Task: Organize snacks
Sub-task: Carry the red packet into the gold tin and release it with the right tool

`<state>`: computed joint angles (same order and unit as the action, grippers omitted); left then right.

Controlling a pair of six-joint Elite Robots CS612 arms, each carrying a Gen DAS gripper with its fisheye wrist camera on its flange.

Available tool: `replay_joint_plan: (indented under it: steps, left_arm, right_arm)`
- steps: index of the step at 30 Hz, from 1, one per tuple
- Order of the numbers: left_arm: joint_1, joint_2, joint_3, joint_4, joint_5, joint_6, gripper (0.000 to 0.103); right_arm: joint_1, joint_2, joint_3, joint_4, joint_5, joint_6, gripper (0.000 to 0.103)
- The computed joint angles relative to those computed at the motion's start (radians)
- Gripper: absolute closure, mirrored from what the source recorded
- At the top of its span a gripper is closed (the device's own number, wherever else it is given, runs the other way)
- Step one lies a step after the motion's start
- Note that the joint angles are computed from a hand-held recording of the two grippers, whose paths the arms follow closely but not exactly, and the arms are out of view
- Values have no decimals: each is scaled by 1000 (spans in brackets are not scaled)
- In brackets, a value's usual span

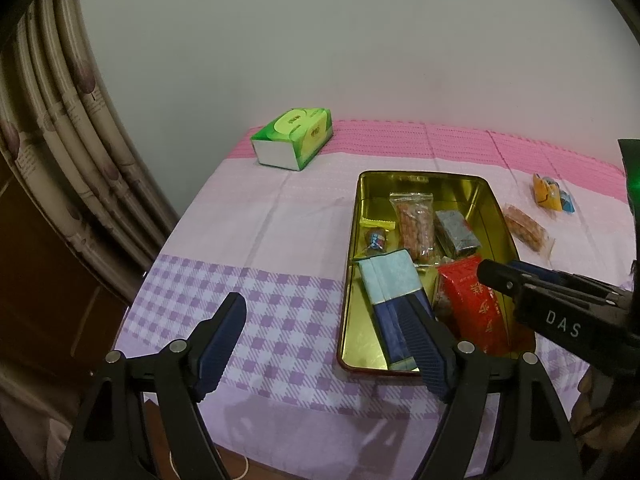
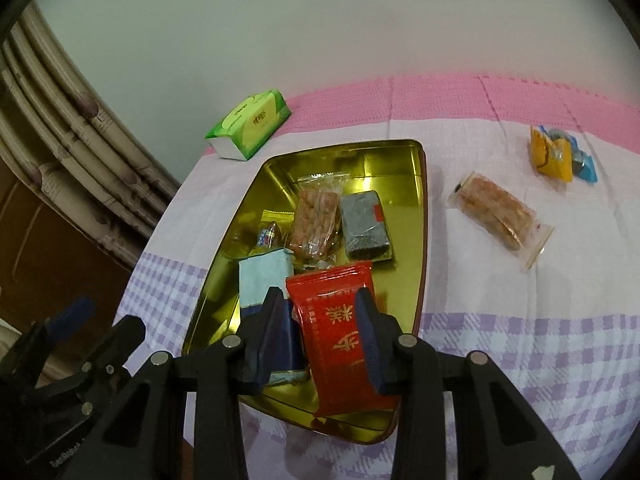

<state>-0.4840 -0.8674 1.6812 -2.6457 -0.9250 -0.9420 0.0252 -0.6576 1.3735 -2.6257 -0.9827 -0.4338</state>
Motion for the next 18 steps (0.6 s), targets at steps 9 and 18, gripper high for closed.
replay_joint_plan:
  steps: [9, 18]
  left_arm:
    - [0, 2, -2, 4, 1, -1, 24]
    - [-2, 6, -5, 13, 0, 1, 24]
  right_arm:
    - [-8, -6, 14, -18, 14, 3, 68]
    - [-40, -17, 44, -92, 26, 29, 67]
